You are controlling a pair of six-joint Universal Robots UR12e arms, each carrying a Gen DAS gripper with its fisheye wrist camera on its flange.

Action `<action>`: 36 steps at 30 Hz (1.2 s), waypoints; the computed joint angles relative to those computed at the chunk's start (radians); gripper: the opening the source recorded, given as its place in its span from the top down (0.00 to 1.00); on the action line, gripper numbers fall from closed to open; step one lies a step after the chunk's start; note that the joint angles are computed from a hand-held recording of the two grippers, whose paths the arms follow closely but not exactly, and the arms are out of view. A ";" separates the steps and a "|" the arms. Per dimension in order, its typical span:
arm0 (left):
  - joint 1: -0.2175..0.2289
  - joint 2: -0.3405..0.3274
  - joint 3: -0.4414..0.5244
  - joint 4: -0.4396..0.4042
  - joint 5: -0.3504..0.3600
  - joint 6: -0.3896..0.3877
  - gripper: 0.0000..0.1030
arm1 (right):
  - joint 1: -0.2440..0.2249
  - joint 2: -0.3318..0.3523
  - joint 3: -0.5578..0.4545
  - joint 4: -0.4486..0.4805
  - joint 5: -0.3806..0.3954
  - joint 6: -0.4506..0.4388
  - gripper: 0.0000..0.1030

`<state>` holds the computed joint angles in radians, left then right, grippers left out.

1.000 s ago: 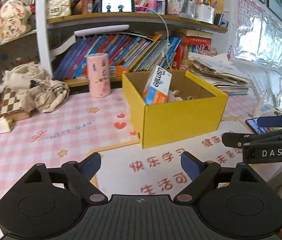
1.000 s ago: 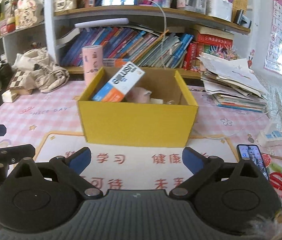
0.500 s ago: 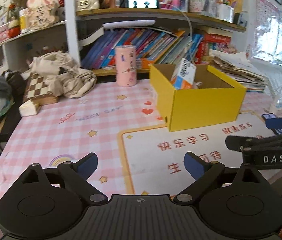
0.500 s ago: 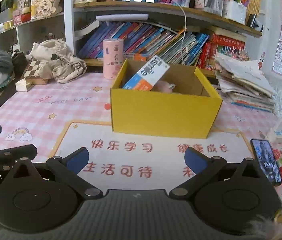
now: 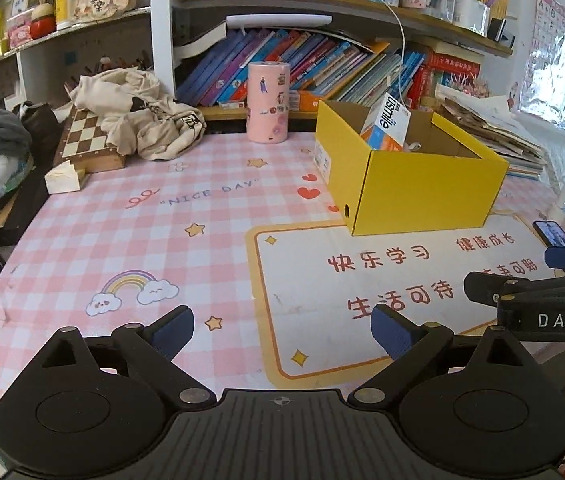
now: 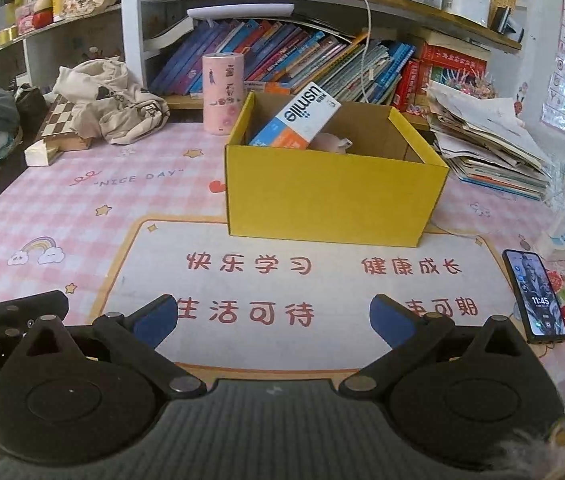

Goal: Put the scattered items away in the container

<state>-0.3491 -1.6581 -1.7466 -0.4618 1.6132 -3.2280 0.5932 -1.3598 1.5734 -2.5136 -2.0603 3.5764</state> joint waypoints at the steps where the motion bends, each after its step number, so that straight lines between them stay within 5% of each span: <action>1: -0.001 -0.001 0.001 -0.001 0.000 0.001 0.05 | 0.000 -0.001 0.001 0.003 -0.003 0.003 0.00; 36: -0.009 -0.012 0.020 -0.033 0.007 0.003 0.00 | -0.011 -0.012 0.010 0.025 -0.001 0.017 0.00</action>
<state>-0.3577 -1.6696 -1.7267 -0.4947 1.6200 -3.2246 0.5821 -1.3714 1.5838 -2.4889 -2.0609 3.5938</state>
